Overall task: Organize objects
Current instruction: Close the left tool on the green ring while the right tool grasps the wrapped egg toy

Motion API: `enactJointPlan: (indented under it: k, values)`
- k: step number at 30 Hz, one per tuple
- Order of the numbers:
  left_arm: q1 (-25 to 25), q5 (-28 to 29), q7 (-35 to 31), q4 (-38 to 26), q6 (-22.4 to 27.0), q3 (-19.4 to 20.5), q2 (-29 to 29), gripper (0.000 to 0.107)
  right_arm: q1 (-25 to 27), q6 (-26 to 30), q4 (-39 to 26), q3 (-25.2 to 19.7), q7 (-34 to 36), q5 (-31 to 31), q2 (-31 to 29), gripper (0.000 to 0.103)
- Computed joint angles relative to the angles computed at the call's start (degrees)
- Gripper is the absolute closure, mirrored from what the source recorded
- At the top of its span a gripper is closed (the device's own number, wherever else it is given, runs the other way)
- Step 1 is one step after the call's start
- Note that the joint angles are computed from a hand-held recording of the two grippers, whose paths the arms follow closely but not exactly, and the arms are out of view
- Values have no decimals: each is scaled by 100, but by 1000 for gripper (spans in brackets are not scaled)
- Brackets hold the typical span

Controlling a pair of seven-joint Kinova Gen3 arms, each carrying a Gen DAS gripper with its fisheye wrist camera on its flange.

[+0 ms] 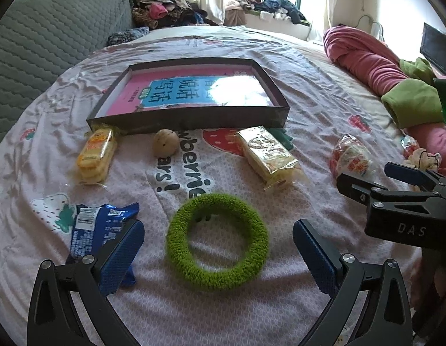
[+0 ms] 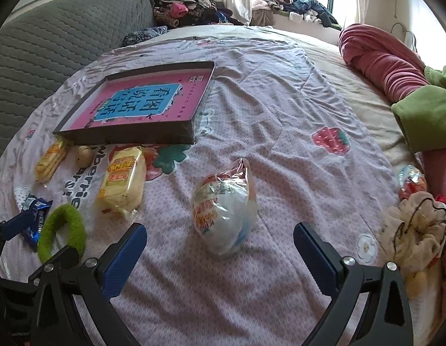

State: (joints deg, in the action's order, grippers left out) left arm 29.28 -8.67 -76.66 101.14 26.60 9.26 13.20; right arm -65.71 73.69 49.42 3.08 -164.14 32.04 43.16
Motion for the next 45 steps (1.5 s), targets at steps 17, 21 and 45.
enactJointPlan:
  k: [17, 21, 45]
  values:
    - [-89, 269, -337, -206, 103, 79, 328, 19, 263, -291, 99, -65, 120, -273, 62, 17]
    - [-88, 355, -368, -278, 192, 57, 394, 24, 285, -226, 9, -65, 196, -321, 112, 17]
    - [-216, 601, -644, -328, 301, 114, 359, 74, 311, -458, -66, -95, 443, -534, 96, 57]
